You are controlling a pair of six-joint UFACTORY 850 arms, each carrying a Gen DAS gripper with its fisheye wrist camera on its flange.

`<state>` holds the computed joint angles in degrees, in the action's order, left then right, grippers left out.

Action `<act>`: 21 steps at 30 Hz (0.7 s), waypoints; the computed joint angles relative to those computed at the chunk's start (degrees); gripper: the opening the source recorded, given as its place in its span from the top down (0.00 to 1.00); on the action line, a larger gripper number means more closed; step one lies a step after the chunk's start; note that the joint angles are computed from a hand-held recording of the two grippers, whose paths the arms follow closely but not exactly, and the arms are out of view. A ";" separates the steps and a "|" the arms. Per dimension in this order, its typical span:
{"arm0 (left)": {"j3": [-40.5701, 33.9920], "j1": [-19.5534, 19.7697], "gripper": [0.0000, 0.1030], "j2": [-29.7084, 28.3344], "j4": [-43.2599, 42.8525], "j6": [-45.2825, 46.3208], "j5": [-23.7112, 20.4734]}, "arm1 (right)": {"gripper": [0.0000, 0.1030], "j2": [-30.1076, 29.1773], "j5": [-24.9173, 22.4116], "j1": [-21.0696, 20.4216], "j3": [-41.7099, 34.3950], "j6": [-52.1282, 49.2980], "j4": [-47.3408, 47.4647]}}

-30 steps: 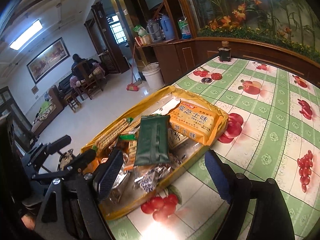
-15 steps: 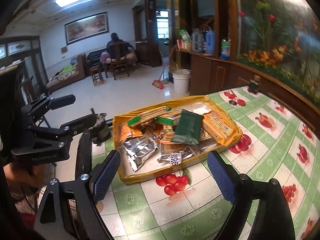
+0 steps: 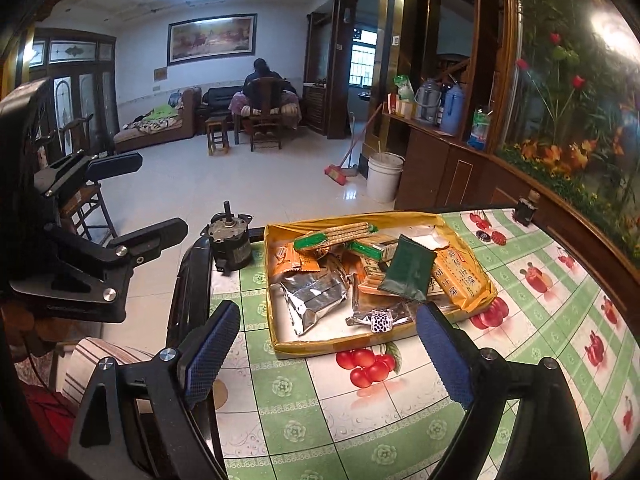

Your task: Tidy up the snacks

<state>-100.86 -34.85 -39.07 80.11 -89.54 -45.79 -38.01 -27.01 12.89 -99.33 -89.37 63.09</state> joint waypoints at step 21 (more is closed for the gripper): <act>1.99 -0.63 0.00 2.01 3.49 -4.01 -1.48 | 0.12 0.43 -0.88 0.62 -0.13 -5.11 1.39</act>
<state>-98.88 -35.48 -37.06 83.60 -93.55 -47.27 -37.58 -27.89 13.52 -99.46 -94.48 64.48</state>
